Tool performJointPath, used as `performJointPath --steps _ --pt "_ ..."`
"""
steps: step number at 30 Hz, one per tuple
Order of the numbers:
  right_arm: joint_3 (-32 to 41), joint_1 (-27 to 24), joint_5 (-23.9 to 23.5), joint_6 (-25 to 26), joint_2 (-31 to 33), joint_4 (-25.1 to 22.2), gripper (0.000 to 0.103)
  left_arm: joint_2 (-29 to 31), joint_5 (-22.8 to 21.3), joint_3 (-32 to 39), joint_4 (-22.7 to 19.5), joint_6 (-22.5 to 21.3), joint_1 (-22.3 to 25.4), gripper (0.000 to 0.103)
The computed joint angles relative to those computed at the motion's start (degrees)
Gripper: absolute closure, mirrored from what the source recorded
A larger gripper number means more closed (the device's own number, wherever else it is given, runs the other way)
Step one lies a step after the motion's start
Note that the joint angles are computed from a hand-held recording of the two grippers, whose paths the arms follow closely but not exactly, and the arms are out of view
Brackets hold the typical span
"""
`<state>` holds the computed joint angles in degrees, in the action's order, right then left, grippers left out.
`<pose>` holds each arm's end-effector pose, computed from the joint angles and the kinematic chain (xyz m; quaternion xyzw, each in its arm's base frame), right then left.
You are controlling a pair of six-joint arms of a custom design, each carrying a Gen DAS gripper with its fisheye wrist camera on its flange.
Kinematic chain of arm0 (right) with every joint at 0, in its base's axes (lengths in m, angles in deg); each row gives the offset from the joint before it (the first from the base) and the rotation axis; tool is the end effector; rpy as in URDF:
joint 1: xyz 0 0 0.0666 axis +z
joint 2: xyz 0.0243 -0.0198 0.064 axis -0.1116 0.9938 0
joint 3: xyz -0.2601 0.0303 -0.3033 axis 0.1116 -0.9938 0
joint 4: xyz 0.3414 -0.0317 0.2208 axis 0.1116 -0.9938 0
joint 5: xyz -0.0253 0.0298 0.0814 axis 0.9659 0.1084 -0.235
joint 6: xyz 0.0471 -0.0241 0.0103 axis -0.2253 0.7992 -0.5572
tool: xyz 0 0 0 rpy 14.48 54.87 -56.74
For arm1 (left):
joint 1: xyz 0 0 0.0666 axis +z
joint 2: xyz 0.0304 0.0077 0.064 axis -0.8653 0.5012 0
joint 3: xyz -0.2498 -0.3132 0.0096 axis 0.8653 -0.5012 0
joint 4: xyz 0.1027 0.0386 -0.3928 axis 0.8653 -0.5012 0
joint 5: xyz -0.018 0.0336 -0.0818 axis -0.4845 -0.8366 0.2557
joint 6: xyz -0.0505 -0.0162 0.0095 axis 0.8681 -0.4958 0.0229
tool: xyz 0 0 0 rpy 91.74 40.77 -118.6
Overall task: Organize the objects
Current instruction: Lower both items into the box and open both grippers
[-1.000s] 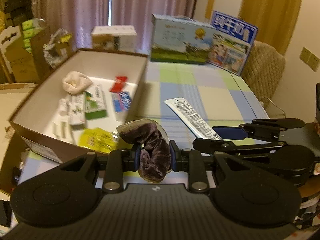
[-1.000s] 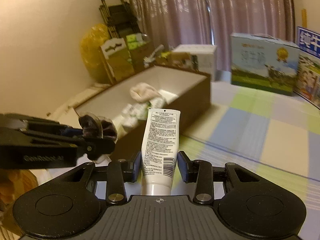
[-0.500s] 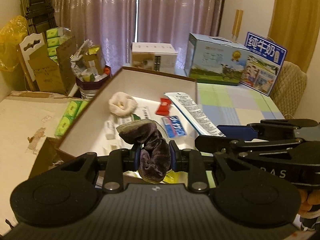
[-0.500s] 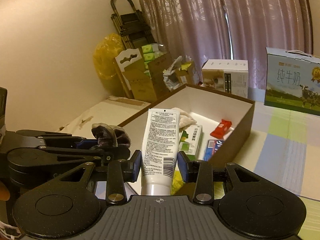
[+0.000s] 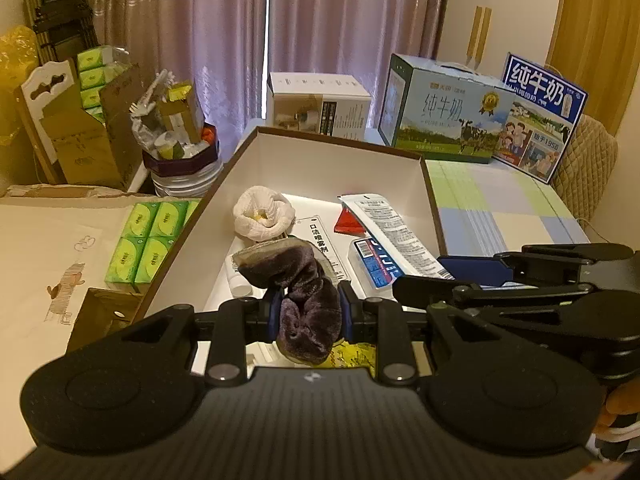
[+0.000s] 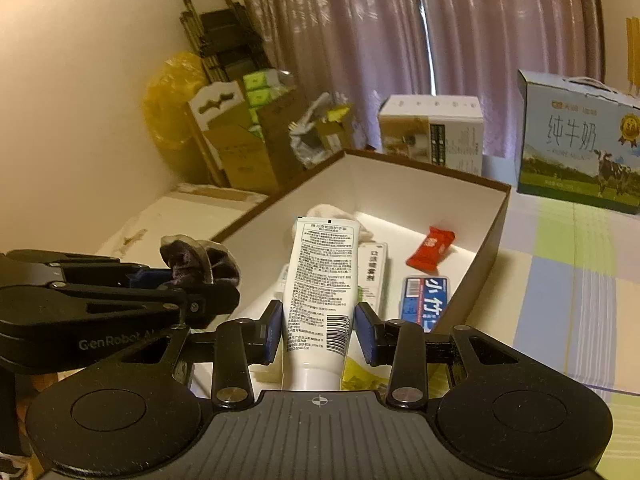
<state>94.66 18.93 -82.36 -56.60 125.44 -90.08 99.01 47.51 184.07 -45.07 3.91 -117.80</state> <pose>0.3543 0.1853 0.4581 -0.3373 0.8351 0.2750 0.3365 0.3038 -0.4407 0.4799 -0.0896 0.9126 0.0037 0.3990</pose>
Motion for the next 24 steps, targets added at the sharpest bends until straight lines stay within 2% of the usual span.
performJointPath --steps 9,20,24 --pt "0.4 2.0 5.8 0.9 3.4 1.5 0.067 -0.8 4.5 -3.2 4.7 -3.8 3.3 0.079" --pt "2.5 3.3 10.4 1.5 7.2 2.5 0.066 -0.7 7.8 -4.6 7.5 -6.3 5.8 0.079" --pt "2.8 3.3 11.3 0.6 8.1 4.6 0.067 -0.4 8.7 -4.5 8.2 -7.3 6.5 0.079"
